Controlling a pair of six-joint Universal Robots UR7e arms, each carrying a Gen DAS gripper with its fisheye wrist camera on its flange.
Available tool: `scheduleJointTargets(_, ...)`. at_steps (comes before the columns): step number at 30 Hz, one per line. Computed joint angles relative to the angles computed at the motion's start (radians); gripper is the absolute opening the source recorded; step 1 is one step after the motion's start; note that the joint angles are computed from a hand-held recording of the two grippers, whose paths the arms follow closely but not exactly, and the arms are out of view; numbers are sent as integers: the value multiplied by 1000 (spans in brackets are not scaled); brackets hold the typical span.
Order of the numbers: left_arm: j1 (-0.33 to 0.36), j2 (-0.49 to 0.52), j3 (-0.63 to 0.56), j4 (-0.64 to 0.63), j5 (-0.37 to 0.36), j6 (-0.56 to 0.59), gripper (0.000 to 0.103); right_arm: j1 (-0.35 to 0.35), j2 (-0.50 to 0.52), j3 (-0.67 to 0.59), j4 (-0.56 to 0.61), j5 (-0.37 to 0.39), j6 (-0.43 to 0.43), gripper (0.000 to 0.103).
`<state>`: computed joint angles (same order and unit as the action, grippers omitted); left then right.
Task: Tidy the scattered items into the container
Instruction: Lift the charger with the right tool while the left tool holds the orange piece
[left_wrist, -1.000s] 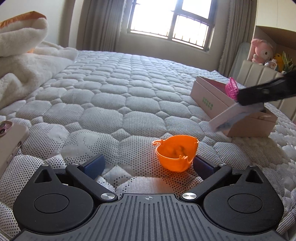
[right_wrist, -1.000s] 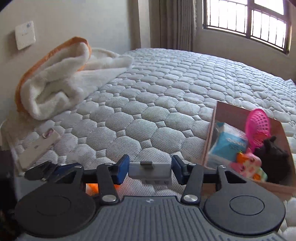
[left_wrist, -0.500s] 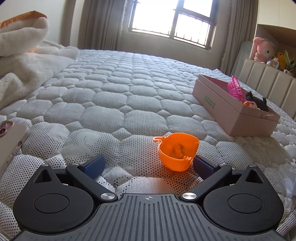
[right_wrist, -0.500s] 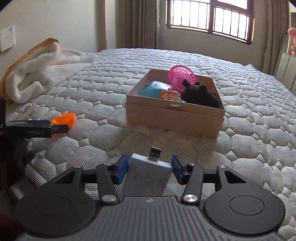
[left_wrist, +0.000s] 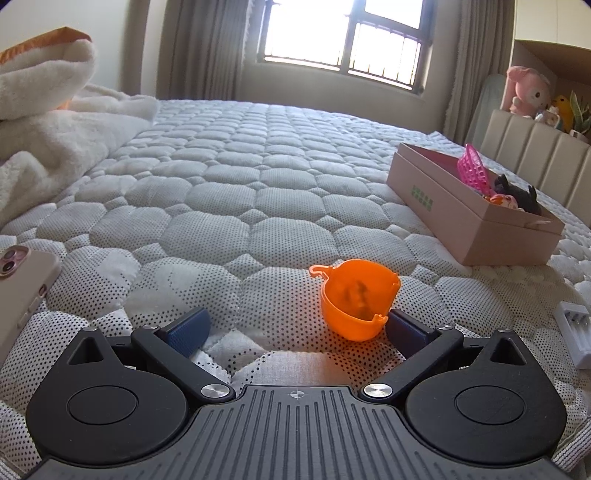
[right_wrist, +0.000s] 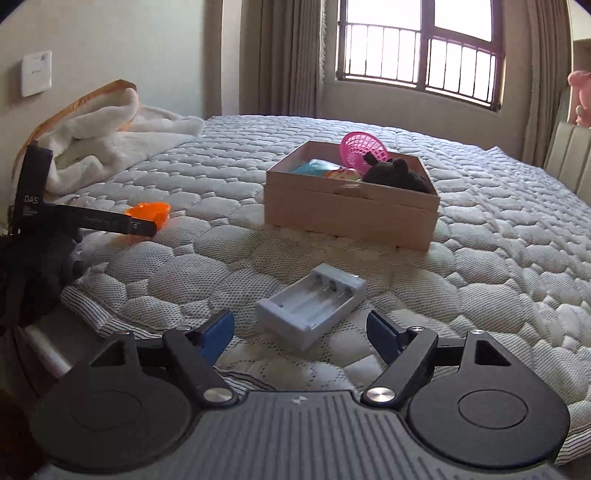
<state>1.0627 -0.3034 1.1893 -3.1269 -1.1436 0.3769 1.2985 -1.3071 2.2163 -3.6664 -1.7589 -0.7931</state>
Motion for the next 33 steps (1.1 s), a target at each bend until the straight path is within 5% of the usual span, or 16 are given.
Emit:
scheduleJointTargets(4,0,0,0,0,0,1,103,1,44,-35,28,20,96,80)
scheduleJointTargets(6,0,0,0,-1,1,1,103,-12,30,-36,100,98,139,80)
scheduleJointTargets(9,0,1,-1,-1,5,3,103,-7,28,-15,87,168,61,80)
scheduleJointTargets(14,2,-1,-1,2,0,-2,103,18,75,-24,-81,94,-81,91)
scheduleJointTargets(22,2,-3,2,2,-3,-7,103,-9,82,-144,71,58,-80,98)
scheduleJointTargets(28,3,-3,3,0,-5,-6,103,-25,86,-173,158,77,-60,97)
scheduleJointTargets(33,2,-4,10,-17,-8,-2,103,-27,113,-137,32,86,-74,85)
